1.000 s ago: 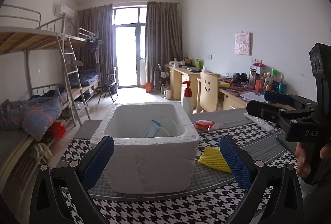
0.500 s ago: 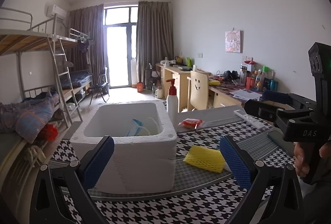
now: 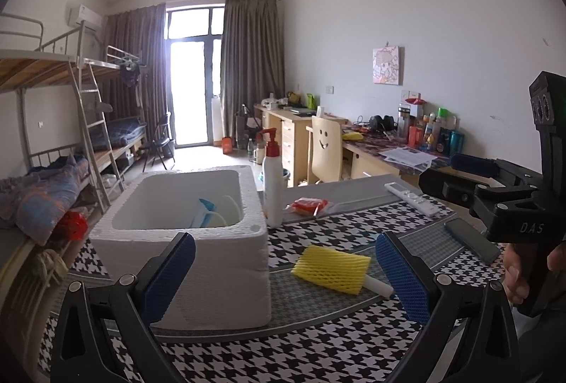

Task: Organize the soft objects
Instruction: 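Move both open tools back toward the yellow sponge on the table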

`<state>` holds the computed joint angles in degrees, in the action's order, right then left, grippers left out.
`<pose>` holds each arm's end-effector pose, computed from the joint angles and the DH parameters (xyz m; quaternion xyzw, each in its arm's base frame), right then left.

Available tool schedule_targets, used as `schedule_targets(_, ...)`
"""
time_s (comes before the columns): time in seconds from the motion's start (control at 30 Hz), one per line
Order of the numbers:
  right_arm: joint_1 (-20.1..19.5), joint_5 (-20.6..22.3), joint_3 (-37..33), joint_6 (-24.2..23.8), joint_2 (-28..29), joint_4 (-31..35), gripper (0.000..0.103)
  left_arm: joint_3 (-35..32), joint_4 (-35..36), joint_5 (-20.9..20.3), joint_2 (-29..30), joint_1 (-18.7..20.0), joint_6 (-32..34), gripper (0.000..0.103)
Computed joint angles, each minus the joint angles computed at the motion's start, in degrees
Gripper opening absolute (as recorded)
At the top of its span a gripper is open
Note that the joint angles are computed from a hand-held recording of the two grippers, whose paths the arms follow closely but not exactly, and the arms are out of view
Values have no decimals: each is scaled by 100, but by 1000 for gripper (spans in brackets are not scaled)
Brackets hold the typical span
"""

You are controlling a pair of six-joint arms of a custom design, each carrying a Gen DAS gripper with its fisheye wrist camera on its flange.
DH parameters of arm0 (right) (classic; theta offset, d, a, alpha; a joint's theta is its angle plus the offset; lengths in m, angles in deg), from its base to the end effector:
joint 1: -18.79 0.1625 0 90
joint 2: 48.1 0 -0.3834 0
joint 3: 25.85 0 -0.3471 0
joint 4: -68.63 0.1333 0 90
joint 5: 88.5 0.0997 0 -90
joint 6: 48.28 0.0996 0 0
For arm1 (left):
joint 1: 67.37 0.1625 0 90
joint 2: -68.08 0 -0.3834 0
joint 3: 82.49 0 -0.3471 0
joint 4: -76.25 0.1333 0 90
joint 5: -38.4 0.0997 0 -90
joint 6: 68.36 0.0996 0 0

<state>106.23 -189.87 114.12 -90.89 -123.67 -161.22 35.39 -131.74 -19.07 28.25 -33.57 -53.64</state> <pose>0.0972 -0.3698 0.2928 0.2126 -0.7602 0.5321 0.3062 -0.3088 -0.4316 0.0681 0.4455 0.7904 -0.3998 0.1301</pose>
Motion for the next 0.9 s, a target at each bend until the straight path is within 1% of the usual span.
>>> schedule_targets(0.2, -106, 15, 77, 0, -36, -111, 100, -31, 29, -110, 71, 9, -25, 102)
schedule_targets(0.63, -492, 156, 288, 81, -239, -130, 100, -146, 146, -304, 284, -4, -122, 102)
schedule_targets(0.9, -687, 178, 365, 33, -270, -134, 100, -232, 55, -326, 500, -12, -142, 102)
